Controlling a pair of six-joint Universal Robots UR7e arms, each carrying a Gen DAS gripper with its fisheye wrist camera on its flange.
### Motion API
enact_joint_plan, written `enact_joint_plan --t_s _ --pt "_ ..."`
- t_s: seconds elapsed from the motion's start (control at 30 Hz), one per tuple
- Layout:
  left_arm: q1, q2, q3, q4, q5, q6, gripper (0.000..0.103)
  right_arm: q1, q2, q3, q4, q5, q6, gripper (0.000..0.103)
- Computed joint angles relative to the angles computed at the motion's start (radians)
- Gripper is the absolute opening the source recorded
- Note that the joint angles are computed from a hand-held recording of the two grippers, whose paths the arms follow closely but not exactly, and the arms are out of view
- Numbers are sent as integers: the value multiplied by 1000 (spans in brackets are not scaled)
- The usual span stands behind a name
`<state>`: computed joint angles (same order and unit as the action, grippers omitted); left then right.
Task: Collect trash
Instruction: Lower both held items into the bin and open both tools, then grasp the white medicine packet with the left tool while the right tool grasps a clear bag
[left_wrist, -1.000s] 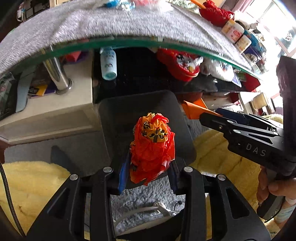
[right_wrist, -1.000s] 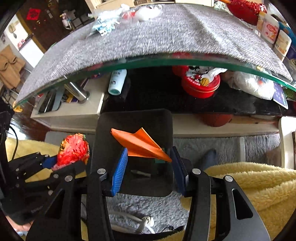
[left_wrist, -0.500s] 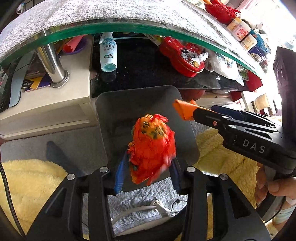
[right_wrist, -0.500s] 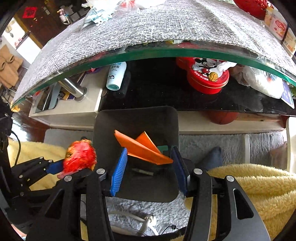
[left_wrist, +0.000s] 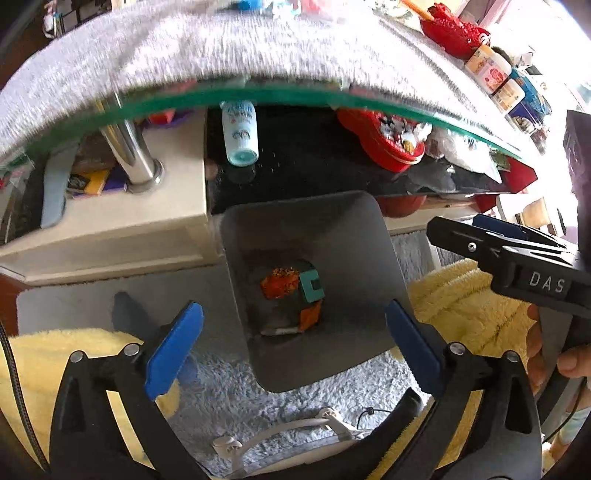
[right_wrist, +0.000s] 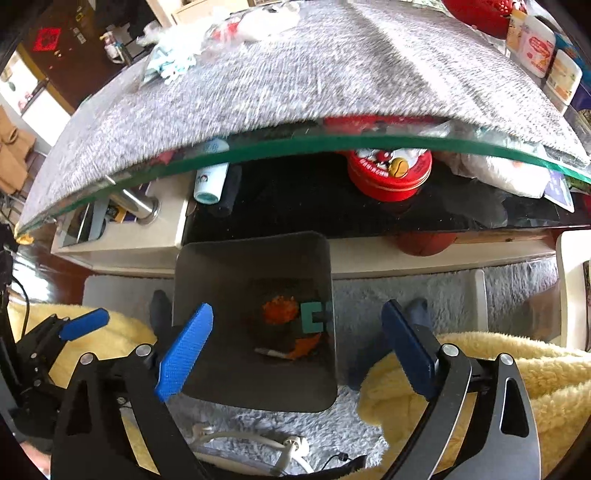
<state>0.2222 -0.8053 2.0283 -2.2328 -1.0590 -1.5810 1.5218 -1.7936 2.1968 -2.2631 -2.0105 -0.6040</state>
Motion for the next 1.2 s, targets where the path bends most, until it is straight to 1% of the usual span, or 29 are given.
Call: enact_joint_plan --t_s 0.1,0.27,0.5,0.8,0.93,1.17,1.2 --pt "-5 -20 -19 70 28 -13 95 10 -2 -18 -1 15 7 93" --pt "-8 -69 -31 135 73 -22 95 40 8 -64 6 39 24 93" --pt "6 -129 -62 229 147 -19 95 98 73 -135 -21 50 50 93" --pt "71 -180 -90 310 195 -3 95 166 192 -218 -38 75 73 93" --pt "106 -196 -103 338 216 15 95 186 246 -247 -41 83 79 93" --pt "165 -217 -106 335 227 55 95 219 328 -286 -40 116 86 92" --pt "172 -218 -110 334 230 63 95 226 342 -291 -46 124 83 89"
